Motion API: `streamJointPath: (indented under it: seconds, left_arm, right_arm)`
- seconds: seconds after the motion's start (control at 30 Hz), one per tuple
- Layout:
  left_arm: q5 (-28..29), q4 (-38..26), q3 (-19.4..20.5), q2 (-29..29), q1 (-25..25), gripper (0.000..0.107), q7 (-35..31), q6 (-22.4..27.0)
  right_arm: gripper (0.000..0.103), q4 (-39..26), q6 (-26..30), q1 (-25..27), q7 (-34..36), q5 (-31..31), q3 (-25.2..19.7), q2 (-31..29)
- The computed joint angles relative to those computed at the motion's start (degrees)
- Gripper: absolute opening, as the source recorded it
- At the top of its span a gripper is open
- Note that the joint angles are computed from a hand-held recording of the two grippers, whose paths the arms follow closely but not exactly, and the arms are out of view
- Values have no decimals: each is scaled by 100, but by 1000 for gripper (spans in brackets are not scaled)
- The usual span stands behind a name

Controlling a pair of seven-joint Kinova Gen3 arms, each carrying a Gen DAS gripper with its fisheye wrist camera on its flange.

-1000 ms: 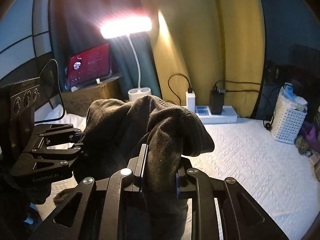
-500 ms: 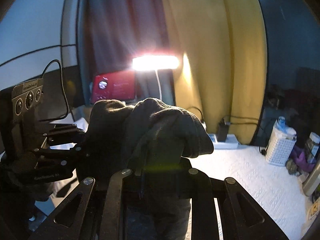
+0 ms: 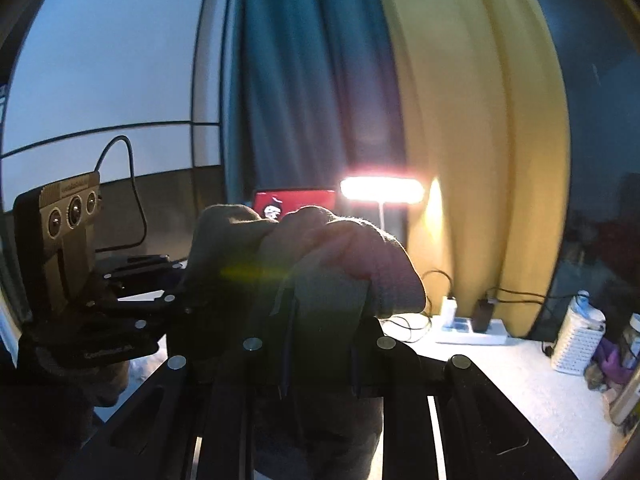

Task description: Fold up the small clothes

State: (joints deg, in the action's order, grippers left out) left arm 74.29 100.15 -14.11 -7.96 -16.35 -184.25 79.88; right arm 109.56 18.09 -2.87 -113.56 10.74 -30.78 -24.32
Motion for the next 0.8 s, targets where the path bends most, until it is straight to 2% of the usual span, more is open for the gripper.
streamJointPath:
  seconds: [0.33,0.5,0.7,0.8]
  left_arm:
    - [-177,-118,-354,20,-383,16,-154,235]
    - [-320,-146,-133,273,-460,16,-77,-97]
    - [-541,-276,205,632,-482,16,149,-453]
    - [-696,-370,369,771,-460,16,250,-622]
  right_arm:
    - [21,-247,-126,-68,-10,142,-465,398]
    - [21,-339,-120,17,-250,395,-646,838]
    - [21,-462,-52,400,-1062,1214,-1089,1386]
    - [21,-525,-47,315,-1336,1496,-1022,1672]
